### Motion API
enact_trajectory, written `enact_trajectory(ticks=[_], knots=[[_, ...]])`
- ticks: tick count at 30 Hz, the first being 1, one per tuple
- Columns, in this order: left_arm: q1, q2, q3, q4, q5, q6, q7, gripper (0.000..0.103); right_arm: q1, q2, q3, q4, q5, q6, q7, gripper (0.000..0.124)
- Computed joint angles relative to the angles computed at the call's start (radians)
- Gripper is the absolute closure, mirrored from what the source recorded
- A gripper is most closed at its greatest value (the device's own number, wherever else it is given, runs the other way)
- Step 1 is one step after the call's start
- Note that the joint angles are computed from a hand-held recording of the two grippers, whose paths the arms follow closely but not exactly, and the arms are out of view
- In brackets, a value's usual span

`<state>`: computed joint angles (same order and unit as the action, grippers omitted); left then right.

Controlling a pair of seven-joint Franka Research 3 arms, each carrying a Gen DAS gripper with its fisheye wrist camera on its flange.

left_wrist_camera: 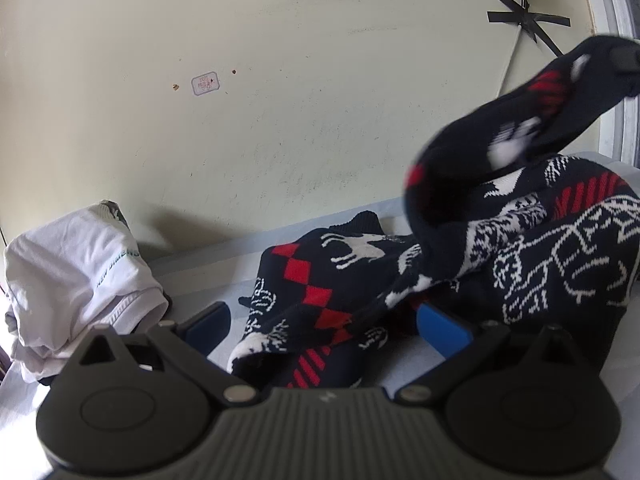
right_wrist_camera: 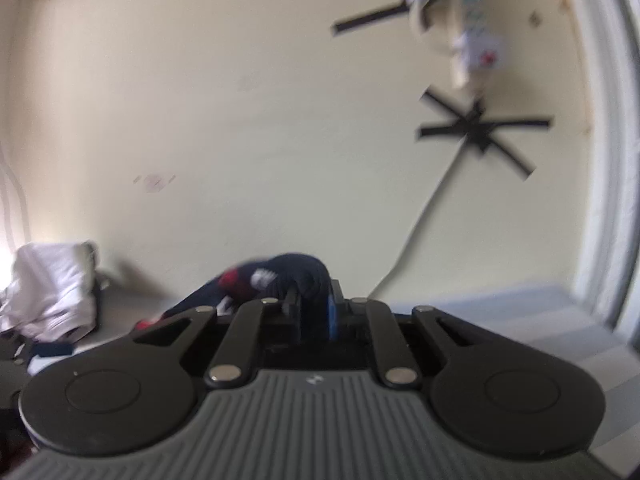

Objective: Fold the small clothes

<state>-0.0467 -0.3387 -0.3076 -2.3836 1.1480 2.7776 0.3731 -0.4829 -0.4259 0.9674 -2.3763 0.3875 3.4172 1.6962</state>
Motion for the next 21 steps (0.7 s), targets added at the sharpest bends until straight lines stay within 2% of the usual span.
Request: enact_trajectory(ticks=[1, 2, 3, 4, 6, 8, 11, 14, 15, 17, 18, 19, 20, 21], knots=[[0.003, -0.001, -0.003, 0.002, 0.009, -0.004, -0.007, 0.000, -0.052, -0.054, 0.029, -0.011, 0.061, 0.022, 0.000, 0.109], [0.005, 0.001, -0.006, 0.006, 0.015, -0.012, -0.011, 0.000, -0.070, -0.096, 0.022, -0.023, 0.119, 0.035, -0.009, 0.109], [0.006, 0.005, -0.010, 0.011, 0.021, -0.024, -0.014, 0.000, -0.054, -0.130, -0.019, -0.044, 0.166, 0.041, -0.031, 0.110], [0.007, 0.011, -0.015, 0.018, 0.032, -0.043, -0.021, 0.001, -0.030, -0.163, -0.079, -0.075, 0.142, 0.040, -0.002, 0.110], [0.003, 0.026, -0.022, 0.033, 0.047, -0.081, -0.039, 0.005, -0.066, -0.262, -0.111, -0.127, 0.152, 0.036, 0.059, 0.110], [-0.014, 0.038, -0.010, 0.048, 0.023, -0.106, -0.033, 0.007, -0.046, -0.324, -0.169, -0.176, 0.178, 0.043, 0.084, 0.110], [-0.026, 0.023, 0.004, 0.043, 0.017, -0.082, -0.053, 0.007, -0.050, -0.435, -0.216, -0.241, 0.200, 0.037, 0.096, 0.110], [-0.033, 0.006, -0.006, 0.037, 0.038, -0.067, -0.065, 0.006, -0.053, -0.527, -0.256, -0.294, 0.185, 0.001, 0.099, 0.110], [-0.037, 0.001, -0.010, 0.035, 0.040, -0.066, -0.060, 0.006, -0.061, -0.552, -0.264, -0.310, 0.177, -0.023, 0.106, 0.107], [-0.045, -0.002, -0.020, 0.034, 0.045, -0.070, -0.052, 0.006, -0.084, -0.586, -0.262, -0.324, 0.147, -0.102, 0.112, 0.086], [-0.050, -0.003, -0.022, 0.032, 0.042, -0.072, -0.044, 0.006, -0.076, -0.593, -0.270, -0.333, 0.124, -0.144, 0.106, 0.058], [-0.056, -0.005, -0.023, 0.028, 0.035, -0.070, -0.036, 0.006, -0.060, -0.592, -0.272, -0.348, 0.111, -0.153, 0.114, 0.046], [-0.061, -0.011, -0.022, 0.022, 0.028, -0.064, -0.032, 0.005, -0.033, -0.592, -0.275, -0.371, 0.106, -0.135, 0.129, 0.046], [-0.063, -0.016, -0.021, 0.015, 0.023, -0.059, -0.031, 0.005, 0.027, -0.570, -0.297, -0.396, 0.094, -0.097, 0.130, 0.046]])
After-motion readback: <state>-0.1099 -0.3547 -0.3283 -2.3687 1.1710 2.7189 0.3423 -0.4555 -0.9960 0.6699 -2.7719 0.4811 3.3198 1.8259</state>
